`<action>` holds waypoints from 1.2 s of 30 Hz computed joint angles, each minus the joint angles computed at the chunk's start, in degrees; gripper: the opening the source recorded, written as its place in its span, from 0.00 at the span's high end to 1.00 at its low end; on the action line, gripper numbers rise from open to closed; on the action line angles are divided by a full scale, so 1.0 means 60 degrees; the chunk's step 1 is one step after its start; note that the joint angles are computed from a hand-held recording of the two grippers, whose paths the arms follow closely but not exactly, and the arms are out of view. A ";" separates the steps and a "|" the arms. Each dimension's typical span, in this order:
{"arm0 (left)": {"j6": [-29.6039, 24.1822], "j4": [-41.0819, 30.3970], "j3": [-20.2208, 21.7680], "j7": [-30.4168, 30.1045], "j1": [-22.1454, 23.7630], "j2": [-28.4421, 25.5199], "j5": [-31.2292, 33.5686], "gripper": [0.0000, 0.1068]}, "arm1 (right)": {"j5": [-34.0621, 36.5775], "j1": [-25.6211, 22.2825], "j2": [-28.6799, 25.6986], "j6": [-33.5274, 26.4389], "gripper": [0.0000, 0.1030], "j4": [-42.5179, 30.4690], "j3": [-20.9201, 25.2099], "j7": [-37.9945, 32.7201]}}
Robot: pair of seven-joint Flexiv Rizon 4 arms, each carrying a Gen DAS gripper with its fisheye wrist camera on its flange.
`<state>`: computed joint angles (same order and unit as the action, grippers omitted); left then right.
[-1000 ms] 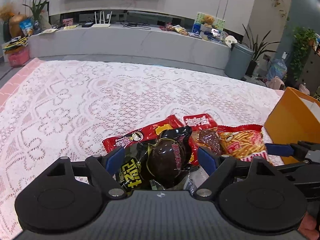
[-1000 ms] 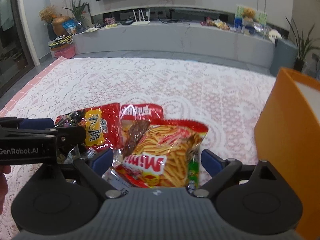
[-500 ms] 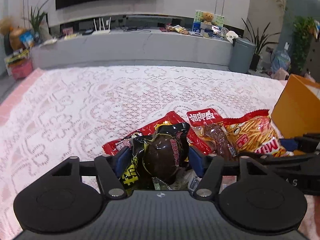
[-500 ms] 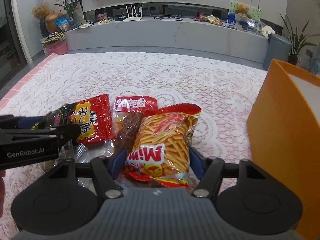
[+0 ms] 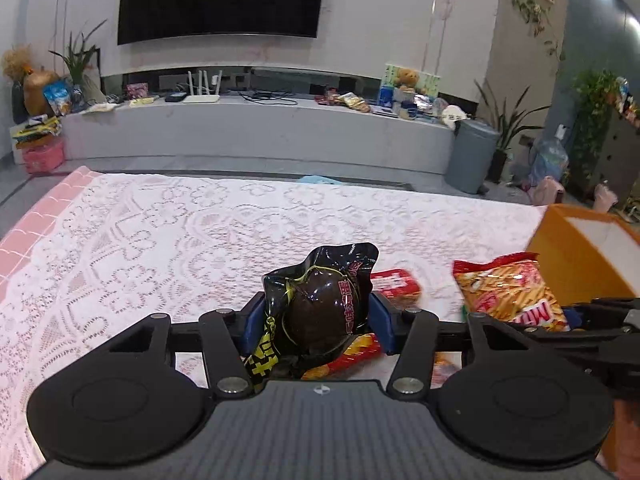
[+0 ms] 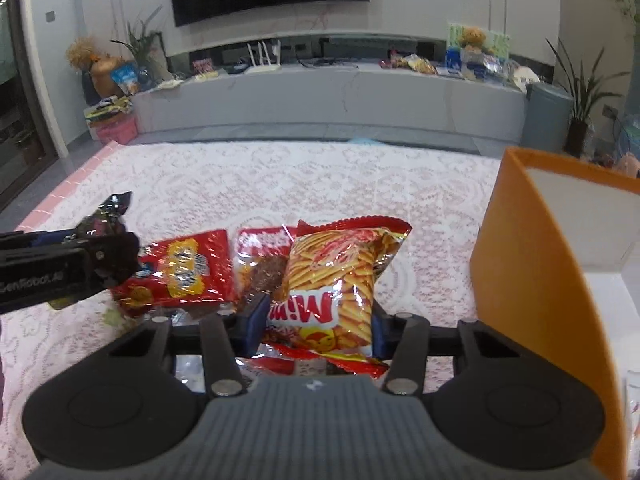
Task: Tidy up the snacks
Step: 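Carry both held bags toward the orange box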
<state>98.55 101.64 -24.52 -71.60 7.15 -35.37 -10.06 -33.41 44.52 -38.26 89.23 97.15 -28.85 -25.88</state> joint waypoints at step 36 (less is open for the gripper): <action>-0.2366 -0.0089 -0.3083 0.2288 -0.0042 0.0861 -0.1788 0.44 | -0.2525 -0.1536 0.6029 -0.2889 0.54 0.4117 0.1614 -0.0645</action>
